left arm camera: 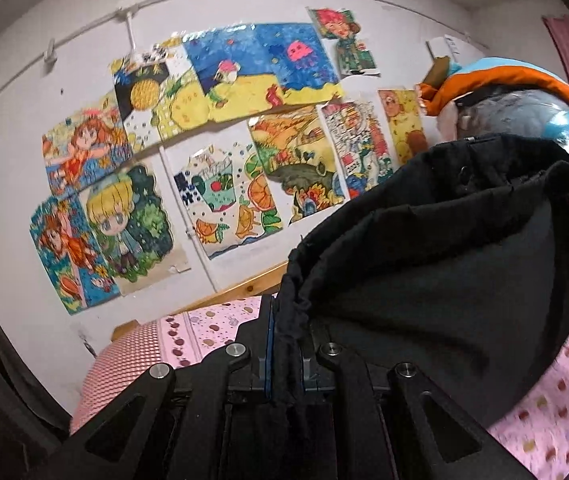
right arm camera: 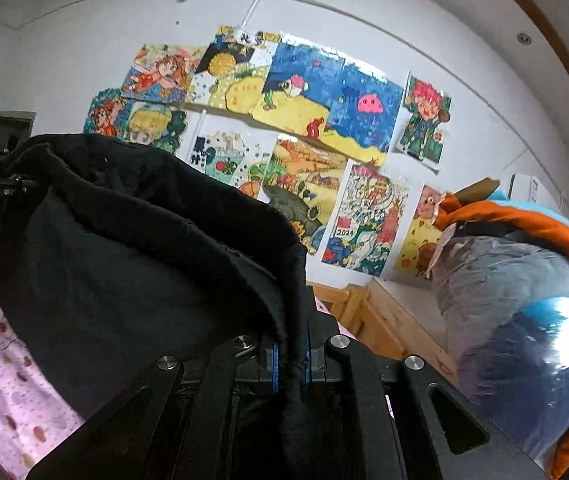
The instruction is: Fold large clothes
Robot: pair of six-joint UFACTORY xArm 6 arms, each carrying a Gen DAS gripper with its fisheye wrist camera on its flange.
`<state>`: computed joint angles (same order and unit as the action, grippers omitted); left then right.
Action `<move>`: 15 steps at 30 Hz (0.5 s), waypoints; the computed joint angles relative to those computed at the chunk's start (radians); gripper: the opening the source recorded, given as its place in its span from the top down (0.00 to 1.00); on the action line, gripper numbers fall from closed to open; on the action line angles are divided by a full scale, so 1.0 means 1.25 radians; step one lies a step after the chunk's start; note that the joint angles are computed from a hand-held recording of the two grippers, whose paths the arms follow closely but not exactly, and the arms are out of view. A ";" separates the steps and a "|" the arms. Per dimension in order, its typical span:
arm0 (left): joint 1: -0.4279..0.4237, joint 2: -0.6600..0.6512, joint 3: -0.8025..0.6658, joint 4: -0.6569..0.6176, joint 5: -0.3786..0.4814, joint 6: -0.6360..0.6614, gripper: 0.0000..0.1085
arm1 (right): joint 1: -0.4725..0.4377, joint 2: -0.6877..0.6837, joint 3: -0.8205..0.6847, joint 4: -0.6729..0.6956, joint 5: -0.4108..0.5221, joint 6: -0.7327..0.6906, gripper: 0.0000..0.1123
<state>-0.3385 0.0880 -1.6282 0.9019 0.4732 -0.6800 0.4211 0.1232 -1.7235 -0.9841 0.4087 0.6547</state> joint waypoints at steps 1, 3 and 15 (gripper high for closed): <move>0.005 0.023 -0.021 -0.006 -0.001 -0.001 0.93 | -0.002 0.026 -0.027 0.003 0.004 -0.007 0.93; 0.015 0.070 -0.067 -0.023 -0.005 0.001 0.93 | -0.005 0.080 -0.086 0.003 0.014 -0.018 0.93; 0.029 0.362 -0.412 -0.204 0.082 0.158 0.92 | -0.029 0.475 -0.586 0.279 0.178 -0.302 0.93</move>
